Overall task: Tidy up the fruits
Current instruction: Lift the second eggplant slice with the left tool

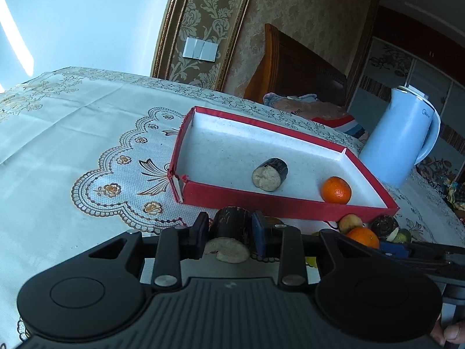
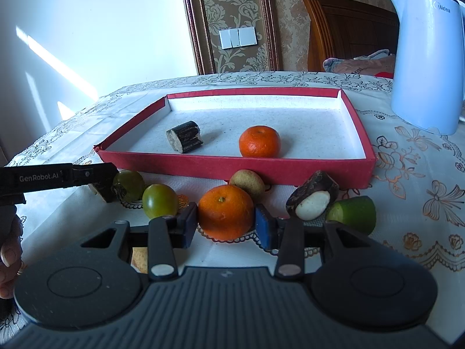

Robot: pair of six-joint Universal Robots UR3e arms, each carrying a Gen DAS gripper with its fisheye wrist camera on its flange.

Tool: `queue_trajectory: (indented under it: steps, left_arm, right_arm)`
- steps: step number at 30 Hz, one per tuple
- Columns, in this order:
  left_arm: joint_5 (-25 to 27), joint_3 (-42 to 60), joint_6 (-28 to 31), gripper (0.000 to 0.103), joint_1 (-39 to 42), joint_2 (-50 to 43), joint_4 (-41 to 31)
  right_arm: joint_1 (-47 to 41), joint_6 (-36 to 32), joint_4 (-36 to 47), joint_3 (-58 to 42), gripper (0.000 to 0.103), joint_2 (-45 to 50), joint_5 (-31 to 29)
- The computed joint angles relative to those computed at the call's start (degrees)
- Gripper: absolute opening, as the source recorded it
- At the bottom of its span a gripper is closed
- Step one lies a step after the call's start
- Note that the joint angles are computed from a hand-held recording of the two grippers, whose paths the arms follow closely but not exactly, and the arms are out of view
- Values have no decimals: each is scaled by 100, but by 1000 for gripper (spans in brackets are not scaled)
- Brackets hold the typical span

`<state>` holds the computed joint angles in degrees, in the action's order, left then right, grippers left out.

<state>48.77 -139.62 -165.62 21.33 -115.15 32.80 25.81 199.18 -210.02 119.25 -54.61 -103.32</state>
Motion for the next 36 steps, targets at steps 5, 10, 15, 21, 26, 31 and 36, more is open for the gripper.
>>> queue_trajectory:
  steps: [5,10,15,21,26,31,36]
  left_arm:
    - [446,-78,226,31,-284,-8,317]
    - [749,-76,223,39,-447,-41,476]
    - [1004,36,-101,73,-444,-16,286]
    - [899,-106,193,73,-487,-98,649]
    - [615,-215,379,66,-419,-42,592]
    - [571,-292,323,38,-378,-50,674]
    - [465,-255,294,35,-283,11,420]
  right_arm:
    - [14,16,9,-15,39,9,-19]
    - [21,18,40,-40,39,10,-21]
    - [17,21,31,-35,39,10,-17]
    - [32,25,51,-43,39,8,-47]
    - [25,34,73,-44,39,-6,-49]
    - [7,36,33,-16,39,-5,-29]
    - [8,47,26,-17,39,-3,-28]
